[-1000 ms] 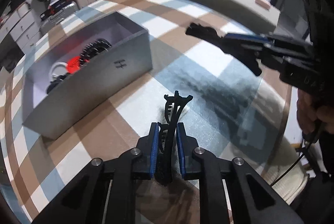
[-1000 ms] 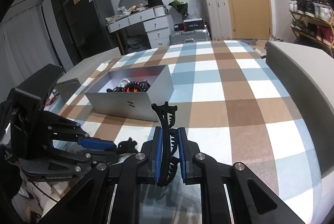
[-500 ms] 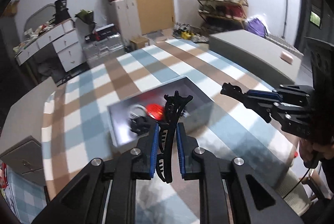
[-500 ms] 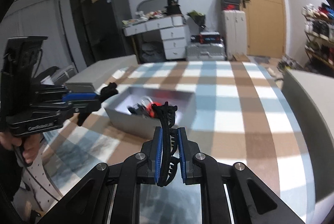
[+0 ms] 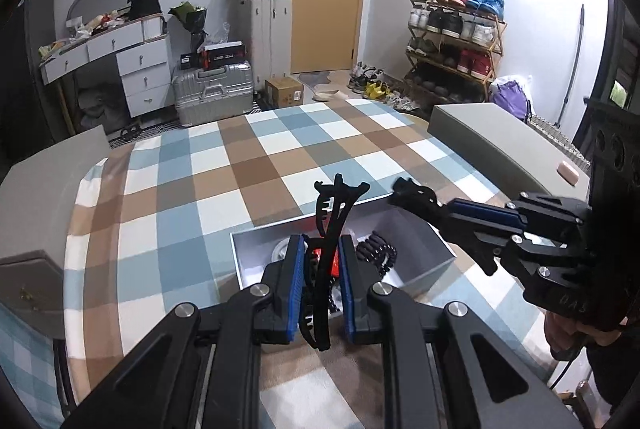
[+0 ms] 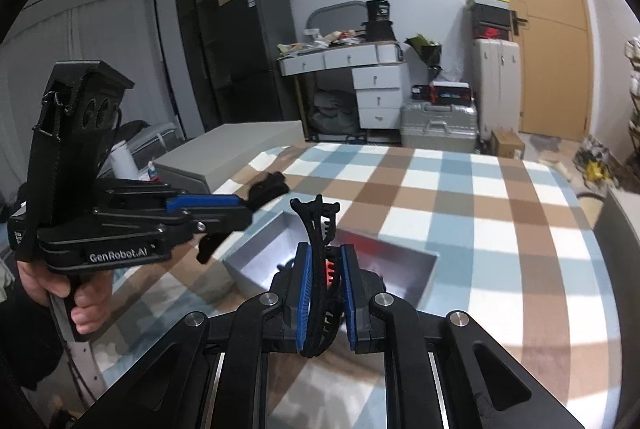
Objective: Organize jewelry
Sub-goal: 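Lower both black combs into the silver box while both grippers open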
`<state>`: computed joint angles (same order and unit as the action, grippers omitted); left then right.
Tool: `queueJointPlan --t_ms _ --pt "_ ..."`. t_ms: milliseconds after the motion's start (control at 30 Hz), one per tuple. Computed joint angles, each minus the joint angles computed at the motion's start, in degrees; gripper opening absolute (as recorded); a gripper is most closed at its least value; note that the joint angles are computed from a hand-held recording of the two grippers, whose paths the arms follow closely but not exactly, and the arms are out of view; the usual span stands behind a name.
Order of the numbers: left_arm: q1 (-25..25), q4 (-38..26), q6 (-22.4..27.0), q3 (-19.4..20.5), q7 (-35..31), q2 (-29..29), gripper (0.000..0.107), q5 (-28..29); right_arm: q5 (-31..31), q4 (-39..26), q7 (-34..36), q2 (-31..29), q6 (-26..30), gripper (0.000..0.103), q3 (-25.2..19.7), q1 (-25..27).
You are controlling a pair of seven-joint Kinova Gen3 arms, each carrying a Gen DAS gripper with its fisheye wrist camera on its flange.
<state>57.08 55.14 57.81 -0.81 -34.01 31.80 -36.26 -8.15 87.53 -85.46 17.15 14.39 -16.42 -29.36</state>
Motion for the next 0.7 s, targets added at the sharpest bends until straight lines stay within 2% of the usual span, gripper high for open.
queueJointPlan --t_ms 133,333,500,700 --pt "-1.7 -0.9 0.0 1.1 -5.2 0.7 0.012 1.1 -1.3 -2.4 3.1 2.1 1.1 0.014 -2.5 2.5" --pt "-5.5 -2.1 -0.9 3.0 -13.6 1.2 0.012 6.7 -5.8 -4.4 9.3 4.6 2.2 0.014 -6.9 7.0" --pt "-6.7 -4.0 -0.3 3.2 -18.6 2.4 0.012 10.3 -7.7 -6.1 11.8 6.2 4.3 0.014 -6.5 7.2" --pt "-7.7 -3.7 -1.1 2.7 -19.6 2.4 0.012 13.4 -10.1 -6.5 13.8 7.2 4.8 0.014 -6.5 7.5"
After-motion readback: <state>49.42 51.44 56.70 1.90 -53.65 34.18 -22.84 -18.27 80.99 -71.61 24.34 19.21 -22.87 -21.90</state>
